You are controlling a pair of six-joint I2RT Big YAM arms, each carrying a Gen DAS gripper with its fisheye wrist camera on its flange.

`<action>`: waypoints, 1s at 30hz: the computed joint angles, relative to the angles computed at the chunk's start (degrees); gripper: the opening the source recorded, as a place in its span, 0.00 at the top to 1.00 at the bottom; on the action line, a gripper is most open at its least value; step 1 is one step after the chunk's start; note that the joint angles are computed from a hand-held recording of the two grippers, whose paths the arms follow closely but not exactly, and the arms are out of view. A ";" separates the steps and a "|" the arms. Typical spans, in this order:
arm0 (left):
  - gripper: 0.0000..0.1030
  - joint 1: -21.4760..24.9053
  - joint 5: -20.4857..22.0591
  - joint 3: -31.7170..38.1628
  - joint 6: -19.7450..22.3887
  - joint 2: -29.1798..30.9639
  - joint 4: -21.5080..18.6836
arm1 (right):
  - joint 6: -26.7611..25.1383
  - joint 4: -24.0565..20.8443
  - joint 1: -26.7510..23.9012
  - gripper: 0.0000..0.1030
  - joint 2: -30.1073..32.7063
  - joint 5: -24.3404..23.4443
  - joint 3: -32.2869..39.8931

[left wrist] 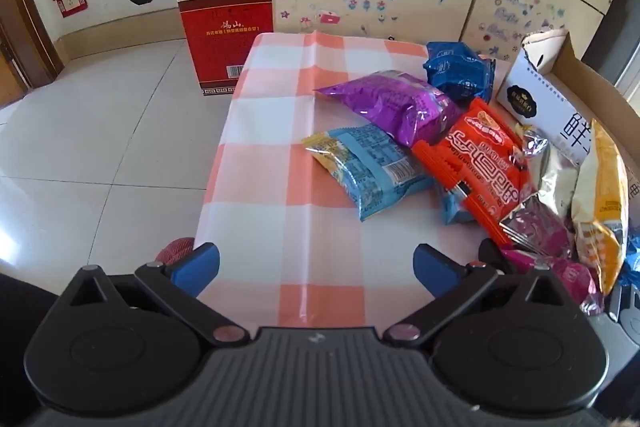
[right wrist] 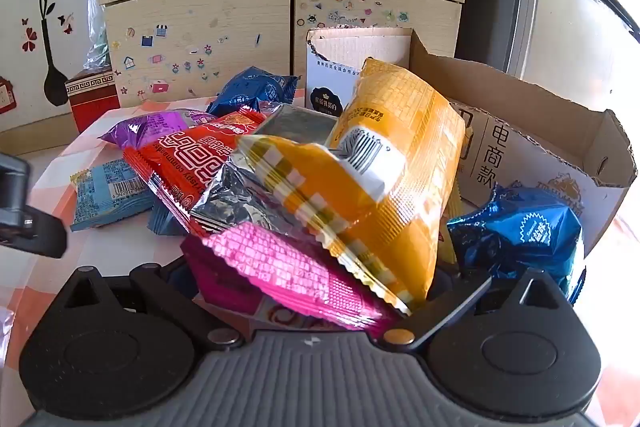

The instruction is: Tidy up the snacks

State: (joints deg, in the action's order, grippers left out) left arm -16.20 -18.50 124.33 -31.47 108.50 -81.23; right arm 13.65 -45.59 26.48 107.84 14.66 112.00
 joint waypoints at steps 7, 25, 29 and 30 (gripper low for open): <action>0.01 -0.16 1.73 -5.63 -1.44 -4.34 4.14 | -0.29 -1.00 0.25 0.00 0.16 0.71 0.49; 0.01 -1.59 0.13 -9.08 2.16 -7.81 4.84 | 2.68 -27.65 -1.21 0.00 -1.35 -11.81 8.15; 0.01 -1.88 -0.06 -9.78 2.68 -8.40 5.30 | 5.59 -25.83 -1.98 0.00 -4.28 -12.99 4.57; 0.01 -1.98 -0.15 -10.12 2.90 -8.60 5.46 | 5.80 -25.54 -2.09 0.00 -4.75 -12.70 4.11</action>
